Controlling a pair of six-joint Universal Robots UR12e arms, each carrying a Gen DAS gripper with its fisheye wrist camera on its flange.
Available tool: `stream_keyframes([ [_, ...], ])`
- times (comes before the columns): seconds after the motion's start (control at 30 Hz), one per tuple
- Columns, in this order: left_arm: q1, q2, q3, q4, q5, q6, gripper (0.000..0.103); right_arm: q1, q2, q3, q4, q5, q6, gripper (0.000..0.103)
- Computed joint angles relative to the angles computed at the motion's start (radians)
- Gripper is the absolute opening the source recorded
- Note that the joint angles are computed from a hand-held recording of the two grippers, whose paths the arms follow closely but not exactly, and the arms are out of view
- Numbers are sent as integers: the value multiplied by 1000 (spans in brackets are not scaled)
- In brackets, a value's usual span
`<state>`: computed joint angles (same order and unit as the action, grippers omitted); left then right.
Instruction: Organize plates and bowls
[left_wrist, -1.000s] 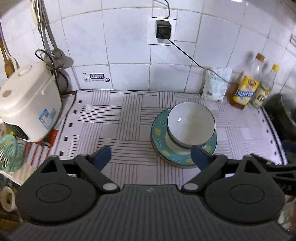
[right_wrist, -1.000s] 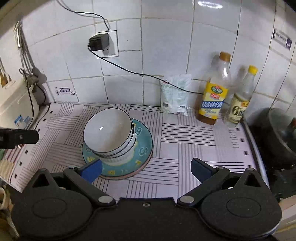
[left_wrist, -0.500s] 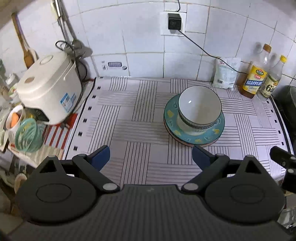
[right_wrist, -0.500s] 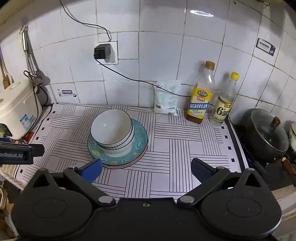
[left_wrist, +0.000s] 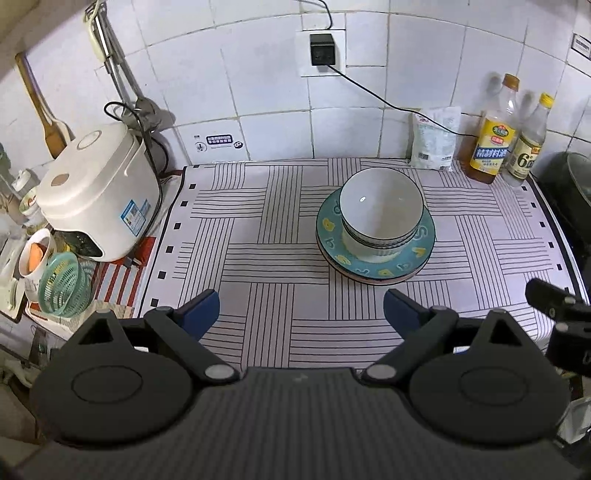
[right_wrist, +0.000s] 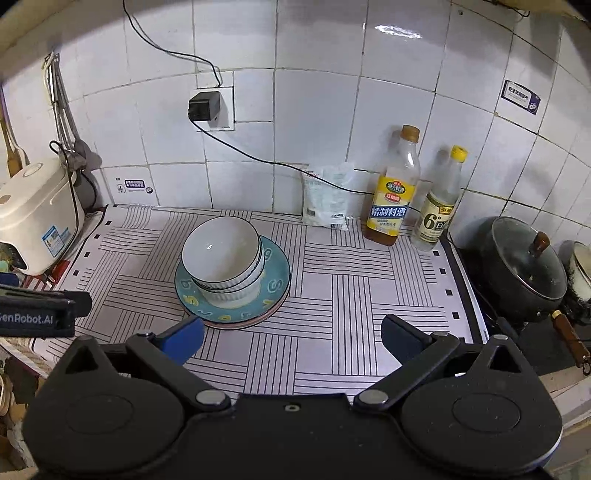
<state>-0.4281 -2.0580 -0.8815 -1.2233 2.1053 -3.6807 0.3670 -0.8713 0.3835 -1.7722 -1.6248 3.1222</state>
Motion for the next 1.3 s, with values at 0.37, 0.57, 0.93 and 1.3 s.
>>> stream_keyframes([
  [0.37, -1, 16, -45, 49, -9, 20, 96, -1, -41, 89, -70, -8, 14, 103],
  [0.57, 0, 33, -80, 95, 4, 15, 96, 5, -76, 166, -159, -11, -16, 103],
  [0.93, 3, 52, -116, 134, 9, -2, 96, 12, -78, 176, -174, -18, -1, 103],
  [1.3, 9, 49, -107, 108, -9, -5, 96, 18, -64, 150, -142, -36, 10, 103],
])
